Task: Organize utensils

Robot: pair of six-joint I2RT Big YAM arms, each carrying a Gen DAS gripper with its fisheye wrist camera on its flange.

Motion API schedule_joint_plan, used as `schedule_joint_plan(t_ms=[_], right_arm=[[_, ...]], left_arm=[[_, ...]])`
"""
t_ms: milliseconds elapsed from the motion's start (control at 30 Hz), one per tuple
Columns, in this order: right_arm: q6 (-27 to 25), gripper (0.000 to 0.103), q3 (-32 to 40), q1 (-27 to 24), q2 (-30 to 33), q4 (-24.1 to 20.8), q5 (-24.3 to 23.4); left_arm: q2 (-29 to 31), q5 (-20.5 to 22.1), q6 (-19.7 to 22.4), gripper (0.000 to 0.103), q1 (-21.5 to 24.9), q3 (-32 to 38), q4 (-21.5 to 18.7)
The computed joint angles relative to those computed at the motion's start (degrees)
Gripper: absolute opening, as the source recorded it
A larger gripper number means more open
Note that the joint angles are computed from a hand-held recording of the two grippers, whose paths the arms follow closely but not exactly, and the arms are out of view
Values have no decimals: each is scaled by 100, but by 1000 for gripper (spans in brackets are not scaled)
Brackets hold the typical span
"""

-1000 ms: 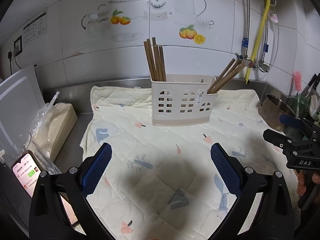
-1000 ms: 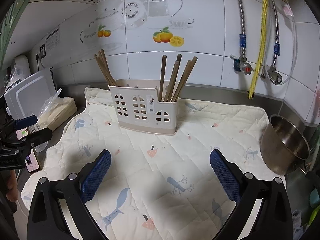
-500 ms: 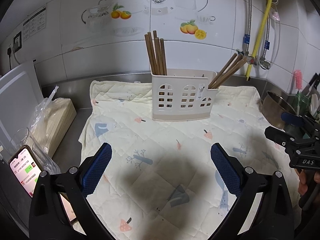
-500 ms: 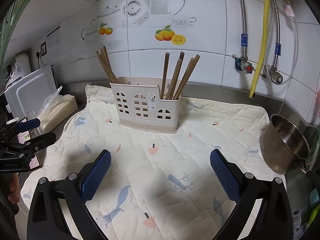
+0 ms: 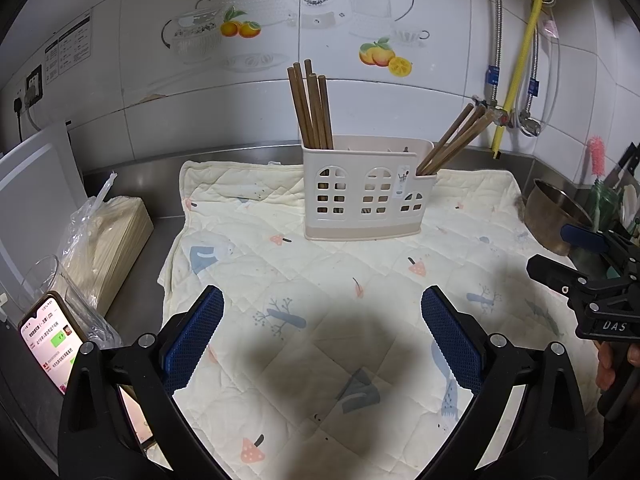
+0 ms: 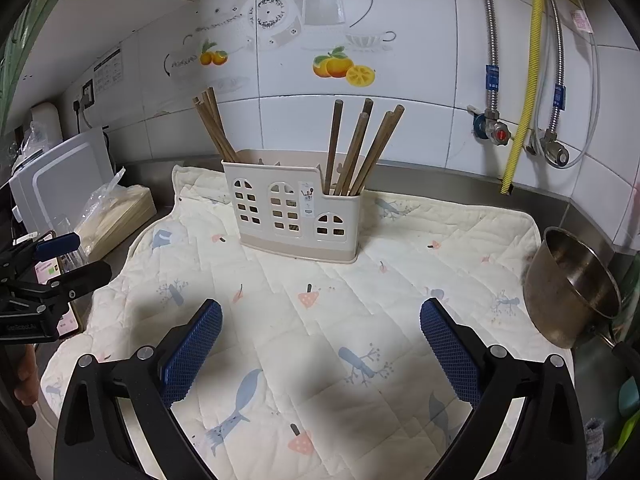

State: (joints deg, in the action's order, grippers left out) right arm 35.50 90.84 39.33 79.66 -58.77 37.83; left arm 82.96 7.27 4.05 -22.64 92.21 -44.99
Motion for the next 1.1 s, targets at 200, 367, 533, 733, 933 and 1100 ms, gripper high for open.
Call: schedule_joint_plan(t_ms=[200,367,533,733,933,1100], right_arm=[[7,96,-11,-3,1,6,-36],[4,96,-15,4,9,17,-47],[2,96,-19,7,7,23,-61],[17,96,-36,20,14,40,-65],[24,96,-53,31,14,49,-70],[27,96,-50,32,18,41,-67]], left_arm=[[-1,-11,10,98,-5,-8,-10],[2,-14,7,98,3,-10,-16],[-3,-18,6,98,2,-22,-16],[-5,-19,7,98,6,-28,-6],[-9,-8,10,98,12,-33,-8],[-11,-13,6,98,14,-34,-9]])
